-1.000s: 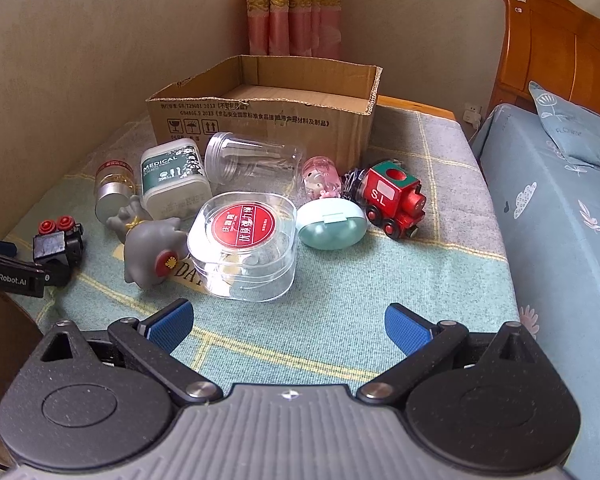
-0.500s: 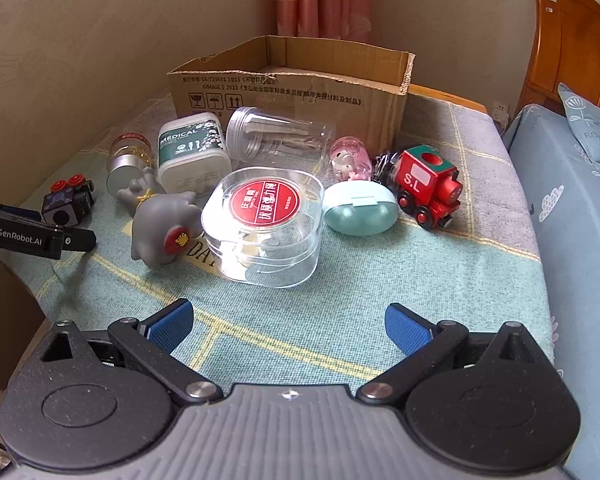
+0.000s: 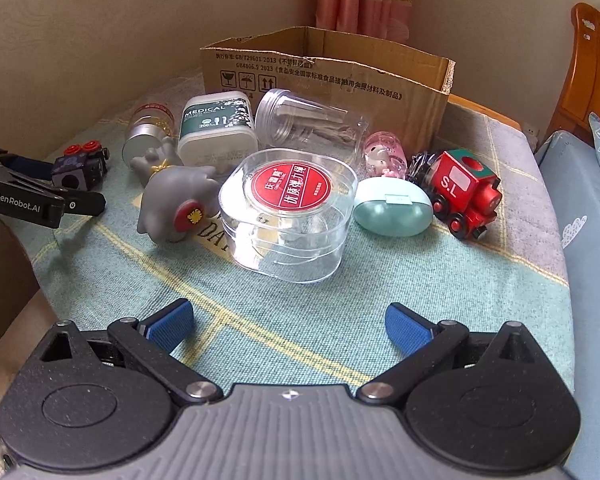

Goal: Organize rigid objects
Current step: 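Close the left gripper on the black toy block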

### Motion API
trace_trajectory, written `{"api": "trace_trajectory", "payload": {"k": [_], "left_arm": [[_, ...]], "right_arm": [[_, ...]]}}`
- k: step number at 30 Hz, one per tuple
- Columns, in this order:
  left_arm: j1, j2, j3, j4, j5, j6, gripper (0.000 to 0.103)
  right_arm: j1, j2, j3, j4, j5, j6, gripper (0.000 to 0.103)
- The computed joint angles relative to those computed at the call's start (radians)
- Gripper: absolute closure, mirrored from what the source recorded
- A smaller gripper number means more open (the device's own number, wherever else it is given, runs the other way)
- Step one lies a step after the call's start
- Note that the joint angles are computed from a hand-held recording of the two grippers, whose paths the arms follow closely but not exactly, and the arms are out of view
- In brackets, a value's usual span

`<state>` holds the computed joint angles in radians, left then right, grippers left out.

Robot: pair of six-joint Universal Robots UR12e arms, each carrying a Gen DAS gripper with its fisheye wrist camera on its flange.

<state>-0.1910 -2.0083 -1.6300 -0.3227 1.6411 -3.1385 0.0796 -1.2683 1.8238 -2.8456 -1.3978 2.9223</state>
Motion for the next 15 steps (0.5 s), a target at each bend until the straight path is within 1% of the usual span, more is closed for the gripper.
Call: {"api": "trace_trajectory", "payload": {"k": [1,2,5,6,9,10,11,12,14,15], "left_arm": [[-0.001,-0.004,0.008,-0.003,0.001,0.019,0.001],[0.001,-0.005,0.012,-0.011,-0.013,0.035,0.001],[0.015,0.001,0.014,-0.032,-0.125,0.094,0.001],[0.019,0.005,0.012,-0.042,-0.156,0.106,0.001],[0.033,0.017,0.006,-0.073,-0.284,0.135,0.001],[0.035,0.02,0.002,-0.07,-0.307,0.15,0.001],[0.032,0.021,-0.003,-0.055,-0.31,0.162,0.001],[0.028,0.02,-0.005,-0.037,-0.295,0.166,0.001],[0.017,0.018,-0.008,-0.009,-0.234,0.152,0.003],[0.016,0.017,-0.008,-0.008,-0.215,0.139,0.004]], "right_arm": [[0.0,0.001,0.001,-0.004,0.001,0.0,0.0],[-0.001,0.001,0.001,-0.007,0.001,0.0,0.0],[0.0,0.002,0.003,-0.015,-0.001,0.003,0.0],[0.0,0.002,0.003,-0.016,-0.001,0.003,0.0],[0.0,0.002,0.003,-0.016,0.0,0.003,0.0],[0.0,0.002,0.004,-0.017,0.001,0.002,0.0],[-0.001,0.003,0.002,-0.018,0.001,0.001,0.0],[-0.001,0.003,0.002,-0.018,0.001,0.001,0.0],[0.0,0.003,0.002,-0.016,-0.001,0.002,0.0],[0.0,0.003,0.002,-0.016,-0.001,0.002,0.0]]}}
